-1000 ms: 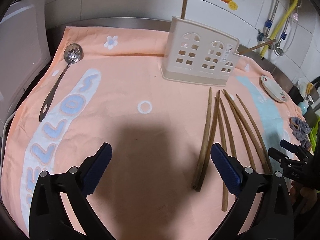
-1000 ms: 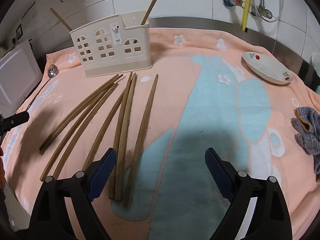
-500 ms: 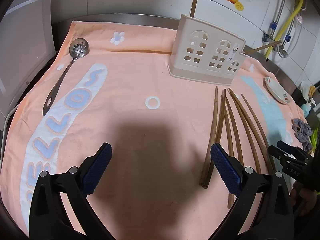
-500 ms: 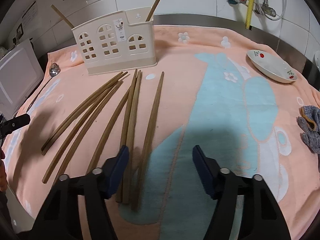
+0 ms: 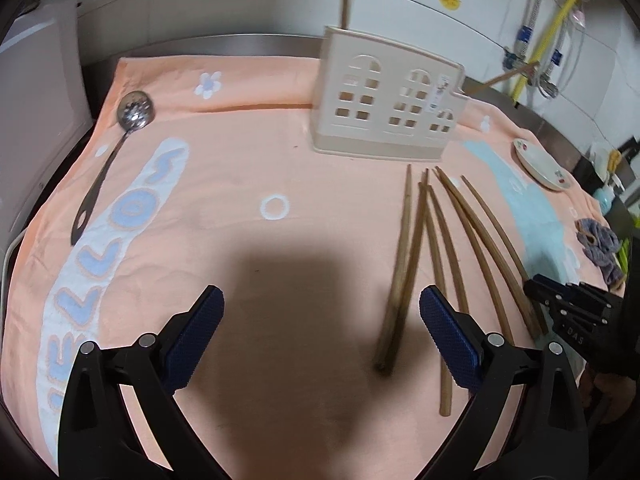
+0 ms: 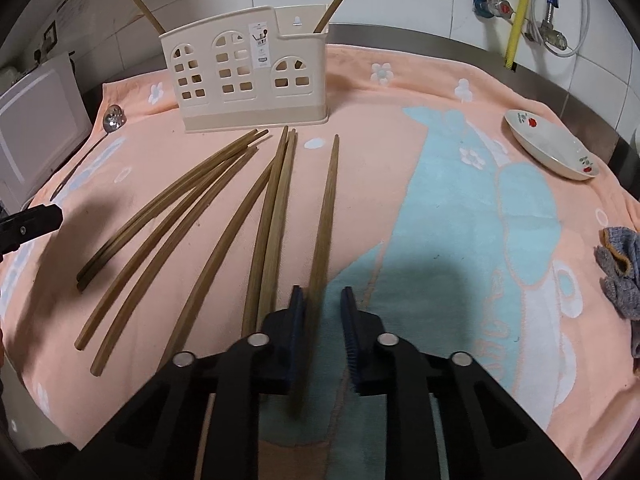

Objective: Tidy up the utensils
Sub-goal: 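Lower the left and right grippers and each pinch another wooden chopstick, then lift the chopsticks upright and lower them into the cream holder with both grippers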

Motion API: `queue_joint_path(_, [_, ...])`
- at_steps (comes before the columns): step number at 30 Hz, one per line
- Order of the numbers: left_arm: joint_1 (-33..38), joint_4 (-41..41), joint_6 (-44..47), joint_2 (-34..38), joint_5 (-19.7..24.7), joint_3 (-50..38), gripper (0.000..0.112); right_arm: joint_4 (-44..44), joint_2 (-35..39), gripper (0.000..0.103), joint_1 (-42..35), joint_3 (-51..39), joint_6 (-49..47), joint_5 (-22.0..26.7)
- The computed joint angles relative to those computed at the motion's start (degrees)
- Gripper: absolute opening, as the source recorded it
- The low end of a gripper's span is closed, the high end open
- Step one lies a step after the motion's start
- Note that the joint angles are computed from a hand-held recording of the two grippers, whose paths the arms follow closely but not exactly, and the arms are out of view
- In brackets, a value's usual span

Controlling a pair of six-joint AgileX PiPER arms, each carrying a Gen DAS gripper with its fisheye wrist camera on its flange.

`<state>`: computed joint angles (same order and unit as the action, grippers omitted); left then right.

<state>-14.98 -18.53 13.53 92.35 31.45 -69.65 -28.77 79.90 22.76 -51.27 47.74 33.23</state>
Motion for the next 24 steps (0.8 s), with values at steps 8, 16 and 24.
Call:
queue_joint_path(8, [-2.2,-5.8,7.7,3.1,3.0,-2.6,0.049,0.7,-1.2,0.007,-0.8,1.1,-0.7,-1.0])
queue_joint_path(16, [-3.3,-7.4,11.5,6.6,5.4,-5.5,0.022,0.0,-2.0,0.007,-1.4,1.9,0.1,-0.9])
queue_joint_path(24, [-4.4,-5.7,10.9,9.2,6.0,-8.0,0.016,-0.4,-1.9,0.007,-1.2,2.1,0.0,-0.9])
